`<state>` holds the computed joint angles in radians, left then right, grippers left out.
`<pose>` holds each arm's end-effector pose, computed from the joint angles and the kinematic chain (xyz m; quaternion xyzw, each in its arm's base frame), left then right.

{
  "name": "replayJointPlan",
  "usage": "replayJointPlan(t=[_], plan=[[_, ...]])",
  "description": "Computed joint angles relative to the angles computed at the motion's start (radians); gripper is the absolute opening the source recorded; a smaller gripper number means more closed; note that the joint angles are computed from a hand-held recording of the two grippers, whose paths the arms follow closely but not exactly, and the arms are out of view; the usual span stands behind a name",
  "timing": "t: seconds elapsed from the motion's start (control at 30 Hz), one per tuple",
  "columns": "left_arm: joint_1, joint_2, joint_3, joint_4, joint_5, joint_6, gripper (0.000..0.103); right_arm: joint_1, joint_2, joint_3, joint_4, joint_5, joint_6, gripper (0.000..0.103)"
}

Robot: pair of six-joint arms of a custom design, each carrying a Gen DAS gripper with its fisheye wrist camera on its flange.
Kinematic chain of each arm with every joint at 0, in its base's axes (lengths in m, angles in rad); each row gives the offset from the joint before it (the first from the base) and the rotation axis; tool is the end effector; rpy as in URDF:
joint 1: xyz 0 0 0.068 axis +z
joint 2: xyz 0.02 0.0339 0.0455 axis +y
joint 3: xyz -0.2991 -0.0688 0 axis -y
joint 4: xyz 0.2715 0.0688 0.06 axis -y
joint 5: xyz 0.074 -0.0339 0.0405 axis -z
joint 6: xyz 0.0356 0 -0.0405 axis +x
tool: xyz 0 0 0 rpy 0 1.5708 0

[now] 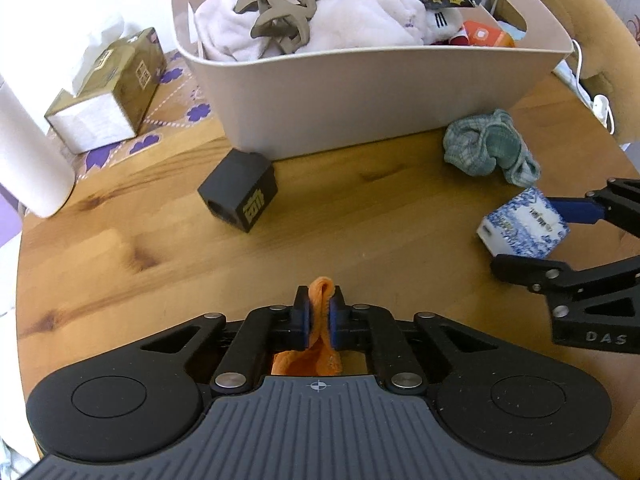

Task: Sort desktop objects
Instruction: 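Grasp the orange silicone cup with the left tool while the right tool grasps the blue-and-white tissue box, then lift the orange cup and tissue box and carry both over the basket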

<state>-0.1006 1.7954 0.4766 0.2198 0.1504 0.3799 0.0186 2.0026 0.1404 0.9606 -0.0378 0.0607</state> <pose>0.2602 -0.0316 0.0599 0.2478 0.9375 -0.0399 0.2410 0.1926 0.0049 0.0219 0.0137 0.9443 0.0309 0.3274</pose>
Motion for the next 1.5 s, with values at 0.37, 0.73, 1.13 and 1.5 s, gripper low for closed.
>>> replayJointPlan(t=[0.37, 0.73, 1.13, 1.5], plan=[[-0.006, -0.182, -0.111, -0.046, -0.020, 0.003, 0.008, -0.251, -0.320, -0.109, -0.194, -0.215, -0.213, 0.064], [-0.027, -0.471, -0.146, -0.226, -0.023, 0.005, 0.008, -0.534, -0.924, -0.090, -0.810, -0.406, -0.433, 0.064], [-0.089, -0.639, -0.070, -0.327, -0.046, 0.001, 0.008, -0.727, -1.115, 0.056, -1.099, -0.570, -0.599, 0.064], [-0.138, -0.567, 0.058, -0.310, -0.094, -0.034, 0.008, -0.719, -1.052, 0.167, -0.977, -0.566, -0.517, 0.064]])
